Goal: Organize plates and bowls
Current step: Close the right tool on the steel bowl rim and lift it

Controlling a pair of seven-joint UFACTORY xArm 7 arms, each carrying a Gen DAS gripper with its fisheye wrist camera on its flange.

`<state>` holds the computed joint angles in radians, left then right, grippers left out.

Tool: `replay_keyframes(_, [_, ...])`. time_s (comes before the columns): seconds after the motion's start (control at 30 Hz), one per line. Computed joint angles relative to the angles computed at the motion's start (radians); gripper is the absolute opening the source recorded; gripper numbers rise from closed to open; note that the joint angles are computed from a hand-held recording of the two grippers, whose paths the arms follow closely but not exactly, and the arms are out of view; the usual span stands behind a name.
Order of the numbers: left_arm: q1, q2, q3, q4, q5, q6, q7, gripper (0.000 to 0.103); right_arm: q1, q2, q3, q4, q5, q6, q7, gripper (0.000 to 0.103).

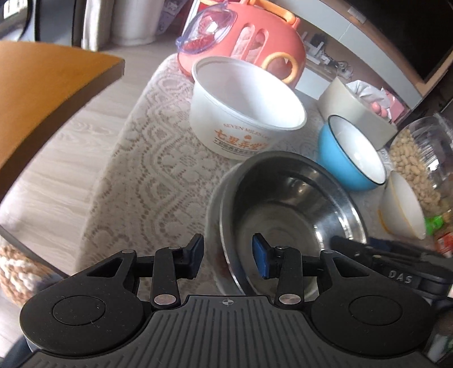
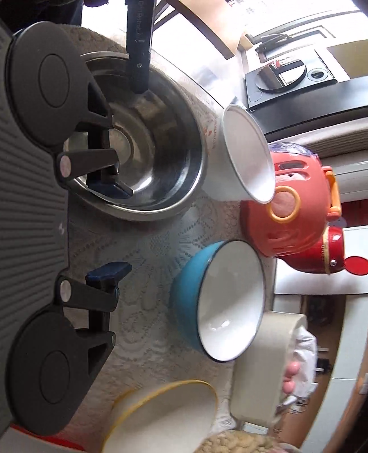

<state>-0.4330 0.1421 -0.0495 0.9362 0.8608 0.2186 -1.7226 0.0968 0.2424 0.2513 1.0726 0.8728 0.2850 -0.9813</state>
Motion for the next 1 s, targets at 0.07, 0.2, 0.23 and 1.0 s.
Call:
replay_keyframes(0.07, [0.001,-0.005,0.008,-0.007,0.008,-0.016,-0.036,0.042,-0.016,0.024,-0.010,0.036,0.002,0.109,0.051,0.050])
replay_keyframes(0.2, [-0.005,-0.049,0.004,-0.011,0.092,0.068,-0.126,0.042,0.012,0.020,-0.026,0.035,-0.023,0.149,0.137,0.055])
replay_keyframes(0.23, [0.000,-0.058,-0.010,-0.007,0.101,0.109,-0.128,0.041,0.014,0.010,-0.025,0.028,-0.028,0.160,0.144,0.055])
replay_keyframes(1.0, [0.021,-0.027,-0.077,0.050,0.051,0.300,0.017,0.038,0.047,0.031,-0.035,0.061,0.138,0.107,-0.008,0.053])
